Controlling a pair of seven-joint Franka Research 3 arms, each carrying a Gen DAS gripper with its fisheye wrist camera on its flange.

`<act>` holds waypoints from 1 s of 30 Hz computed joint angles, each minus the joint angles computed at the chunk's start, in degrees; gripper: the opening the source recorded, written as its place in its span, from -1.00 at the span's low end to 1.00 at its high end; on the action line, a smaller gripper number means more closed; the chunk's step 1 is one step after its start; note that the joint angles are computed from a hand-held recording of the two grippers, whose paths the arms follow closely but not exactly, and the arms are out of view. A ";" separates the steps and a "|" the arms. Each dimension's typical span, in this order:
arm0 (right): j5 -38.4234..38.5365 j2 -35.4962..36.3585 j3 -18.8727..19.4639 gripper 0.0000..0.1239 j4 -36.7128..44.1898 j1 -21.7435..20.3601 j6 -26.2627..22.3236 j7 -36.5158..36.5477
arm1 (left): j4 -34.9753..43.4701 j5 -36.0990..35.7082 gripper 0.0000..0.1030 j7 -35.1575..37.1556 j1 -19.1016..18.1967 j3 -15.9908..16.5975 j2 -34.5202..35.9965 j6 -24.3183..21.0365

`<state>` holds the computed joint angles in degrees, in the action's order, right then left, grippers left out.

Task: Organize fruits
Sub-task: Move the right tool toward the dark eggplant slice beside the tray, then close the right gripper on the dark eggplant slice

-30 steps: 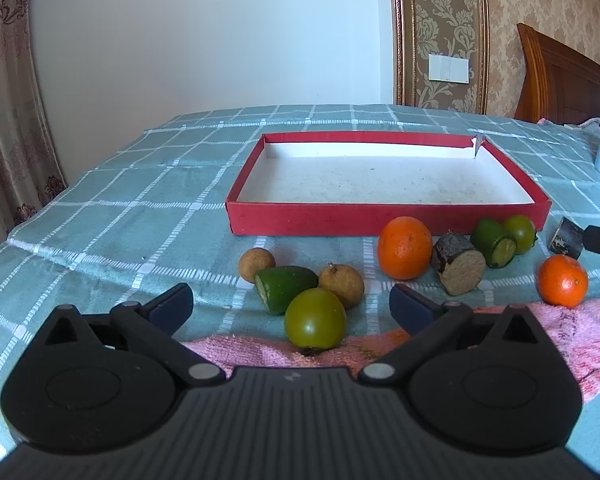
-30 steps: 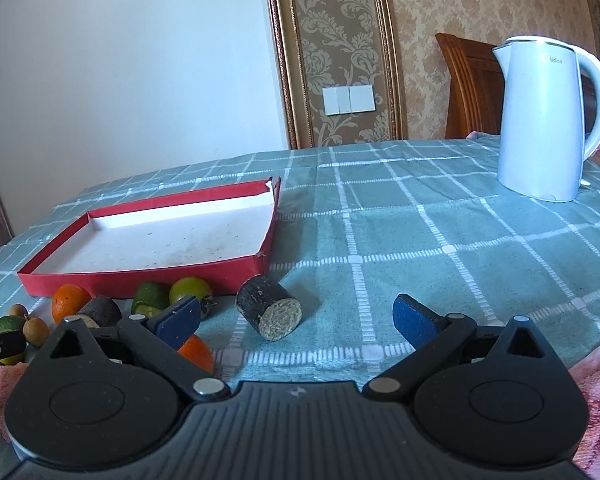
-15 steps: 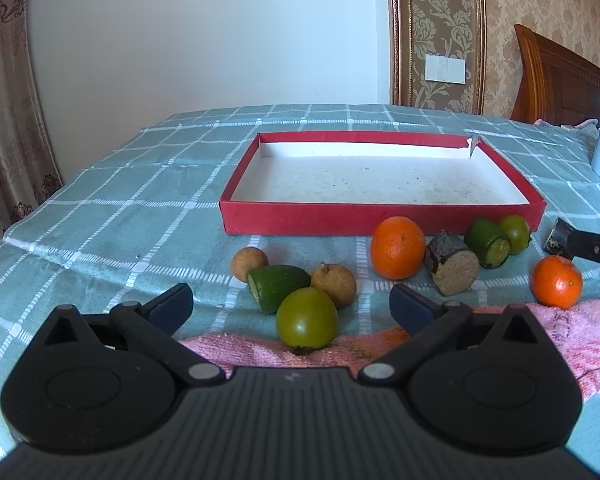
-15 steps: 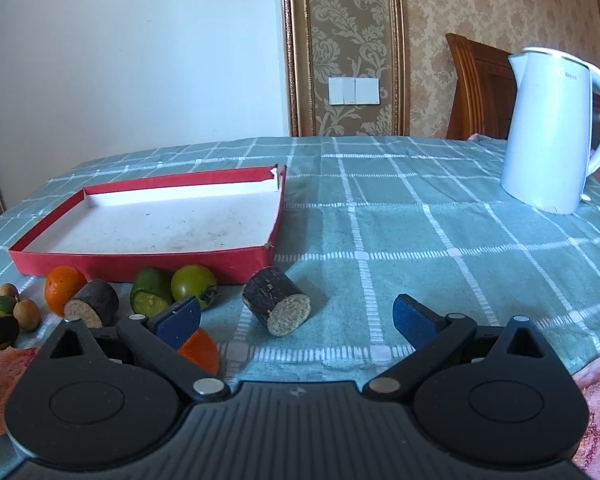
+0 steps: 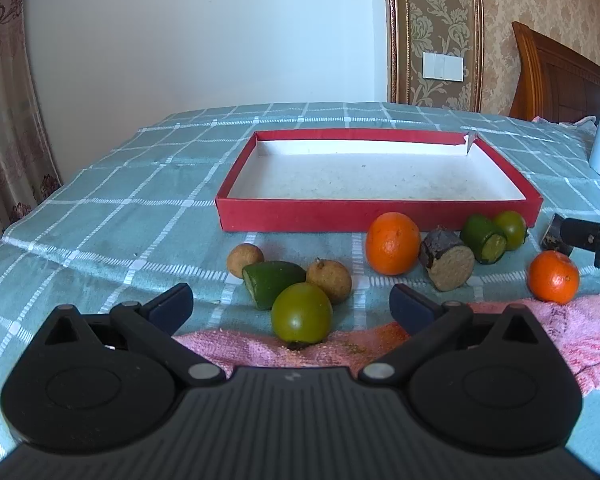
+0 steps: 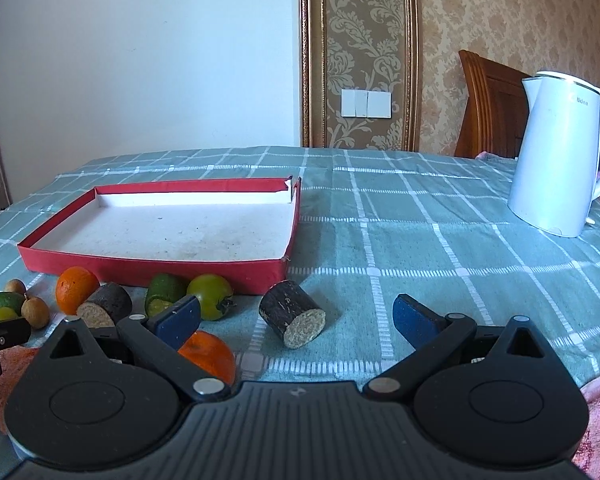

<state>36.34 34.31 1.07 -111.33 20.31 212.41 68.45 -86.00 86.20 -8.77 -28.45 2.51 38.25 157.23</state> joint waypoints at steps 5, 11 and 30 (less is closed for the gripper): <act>-0.42 0.16 0.17 0.66 0.23 -0.34 -0.20 0.60 | -0.01 0.48 1.00 -0.50 -0.06 0.14 0.02 0.16; -2.28 0.28 0.61 0.66 0.38 -1.35 -0.81 1.58 | 0.01 0.32 1.00 -0.64 0.13 0.06 0.13 0.40; -25.33 1.37 6.46 -0.01 1.96 -13.51 -9.43 13.53 | -0.90 3.27 1.00 -3.81 0.61 0.04 -0.37 0.96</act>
